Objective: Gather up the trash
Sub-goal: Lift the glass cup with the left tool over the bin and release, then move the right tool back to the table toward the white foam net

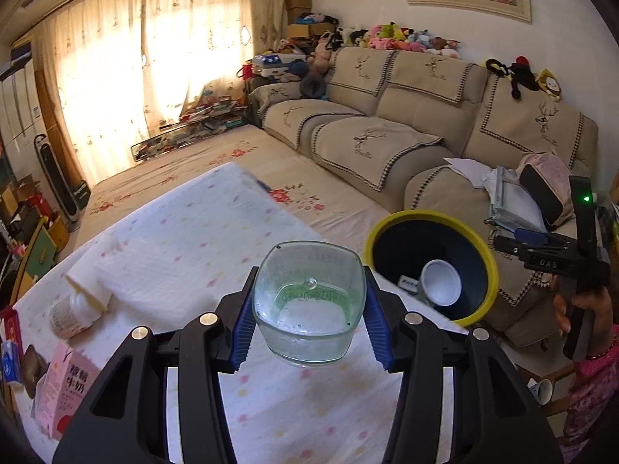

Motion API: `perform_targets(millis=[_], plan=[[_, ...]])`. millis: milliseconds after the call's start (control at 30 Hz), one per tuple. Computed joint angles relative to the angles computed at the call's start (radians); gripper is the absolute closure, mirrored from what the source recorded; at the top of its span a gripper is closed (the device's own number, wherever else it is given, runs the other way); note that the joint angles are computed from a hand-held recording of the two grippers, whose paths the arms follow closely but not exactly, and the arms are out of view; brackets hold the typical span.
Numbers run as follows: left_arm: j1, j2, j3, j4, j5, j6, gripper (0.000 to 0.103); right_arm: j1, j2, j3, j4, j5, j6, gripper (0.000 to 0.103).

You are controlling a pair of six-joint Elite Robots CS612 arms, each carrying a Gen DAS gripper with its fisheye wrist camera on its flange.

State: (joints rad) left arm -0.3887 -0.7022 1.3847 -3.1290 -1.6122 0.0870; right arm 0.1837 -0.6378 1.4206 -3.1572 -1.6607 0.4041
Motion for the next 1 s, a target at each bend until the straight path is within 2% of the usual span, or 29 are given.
perform_targets(millis=[200, 367, 633, 767, 867, 1000], plan=[[-0.057, 0.047, -0.1, 0.076, -0.071, 0.053, 0.054, -0.02, -0.018, 0.048, -0.018, -0.029, 0.011, 0.023], [-0.096, 0.115, -0.219, 0.183, -0.091, 0.068, 0.054, -0.041, -0.019, 0.072, -0.022, -0.012, 0.025, 0.023], [-0.114, 0.234, -0.425, 0.362, -0.073, 0.018, 0.052, -0.059, -0.006, 0.074, 0.003, 0.017, 0.037, 0.022], [-0.11, 0.239, -0.426, 0.338, -0.068, 0.002, 0.035, -0.06, -0.001, 0.069, 0.014, 0.022, 0.042, 0.022], [-0.098, 0.218, -0.384, 0.279, -0.061, 0.005, 0.031, -0.058, 0.003, 0.061, 0.024, 0.026, 0.045, 0.021], [-0.082, 0.18, -0.31, 0.168, -0.034, -0.033, 0.026, -0.051, 0.006, 0.05, 0.035, 0.037, 0.037, 0.021]])
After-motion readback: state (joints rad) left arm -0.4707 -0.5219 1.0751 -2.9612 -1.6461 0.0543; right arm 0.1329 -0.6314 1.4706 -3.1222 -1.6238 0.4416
